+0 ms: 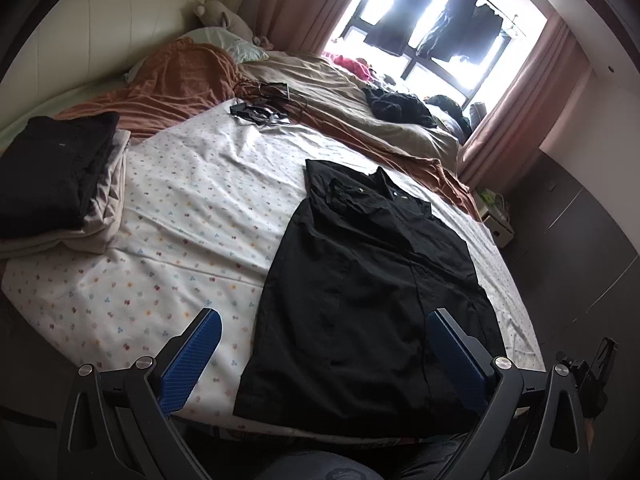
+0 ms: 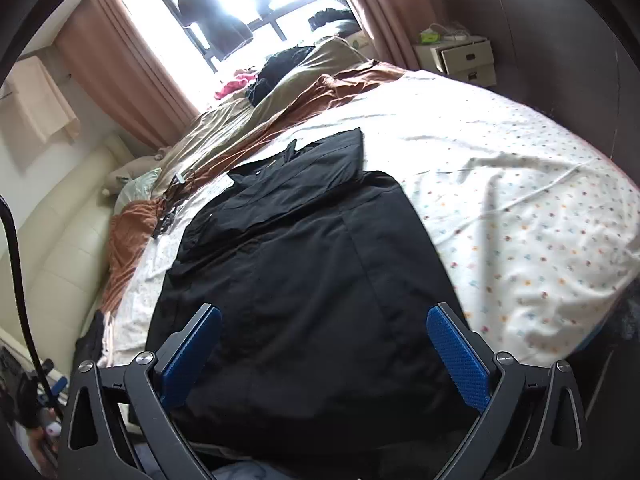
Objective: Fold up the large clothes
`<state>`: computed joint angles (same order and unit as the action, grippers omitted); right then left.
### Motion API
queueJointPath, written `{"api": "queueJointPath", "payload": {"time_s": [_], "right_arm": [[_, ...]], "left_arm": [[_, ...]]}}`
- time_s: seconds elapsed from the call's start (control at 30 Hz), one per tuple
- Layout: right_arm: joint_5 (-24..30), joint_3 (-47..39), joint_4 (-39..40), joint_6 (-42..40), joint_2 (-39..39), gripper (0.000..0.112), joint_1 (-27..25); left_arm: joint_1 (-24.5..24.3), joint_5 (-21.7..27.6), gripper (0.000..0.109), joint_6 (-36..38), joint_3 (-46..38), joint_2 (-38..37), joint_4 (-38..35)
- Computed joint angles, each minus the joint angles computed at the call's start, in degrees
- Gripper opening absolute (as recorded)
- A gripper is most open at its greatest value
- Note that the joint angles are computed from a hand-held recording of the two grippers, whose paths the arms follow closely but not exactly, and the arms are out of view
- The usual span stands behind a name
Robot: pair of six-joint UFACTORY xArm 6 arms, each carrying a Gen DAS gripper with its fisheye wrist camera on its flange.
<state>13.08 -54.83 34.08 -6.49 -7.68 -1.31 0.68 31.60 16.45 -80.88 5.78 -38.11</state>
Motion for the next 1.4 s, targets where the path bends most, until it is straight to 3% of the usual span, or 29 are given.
{"api": "queueJointPath", "payload": {"time_s": [0.13, 0.33, 0.43, 0.57, 0.73, 0.83, 1.03, 1.1, 1.17, 1.3, 1.4], "right_arm": [[-1.82, 5.81, 2.86, -3.08, -4.23, 0.103, -0.53], [-3.34, 11.06, 14.26, -14.59, -6.33, 0.102, -1.54], [-3.09, 11.86, 18.17, -18.34, -4.95, 0.099, -2.49], [-1.01, 11.25, 25.46, -24.89, -1.78, 0.085, -3.94], [0.39, 9.16, 36.80, -33.88, 2.51, 0.083, -5.42], [2.36, 7.49, 40.93, -36.57, 5.41, 0.081, -6.90], [8.57, 7.13, 50.50, -43.61, 8.57, 0.064, -8.74], [12.80, 7.91, 56.10, -48.26, 8.63, 0.046, -9.95], [17.29, 9.07, 61.05, -52.29, 7.98, 0.037, -11.56], [27.89, 11.88, 69.17, -59.21, 6.38, 0.036, -15.37], [26.03, 11.99, 70.98, -60.93, 6.34, 0.036, -14.59]], "left_arm": [[0.97, -1.55, 0.102, 1.78, 6.27, -3.92, -0.83], [2.34, -0.46, 0.099, 5.39, 10.19, -5.47, -3.05], [3.17, 0.55, 0.095, 7.68, 11.16, -5.00, -5.73], [3.77, 1.58, 0.089, 9.95, 11.20, -3.02, -8.01], [4.05, 2.96, 0.081, 11.16, 8.78, 1.62, -9.89], [4.13, 3.43, 0.071, 9.36, 6.78, 4.85, -8.87], [3.94, 6.01, 0.068, 10.34, 4.24, 8.91, -10.44], [4.21, 7.34, 0.068, 10.52, 3.53, 9.91, -11.46], [4.39, 8.17, 0.068, 9.93, 3.08, 10.82, -11.65], [5.02, 9.54, 0.068, 12.36, 3.09, 11.01, -15.38], [6.19, 12.00, 0.068, 13.01, 2.30, 11.65, -18.59]]}}
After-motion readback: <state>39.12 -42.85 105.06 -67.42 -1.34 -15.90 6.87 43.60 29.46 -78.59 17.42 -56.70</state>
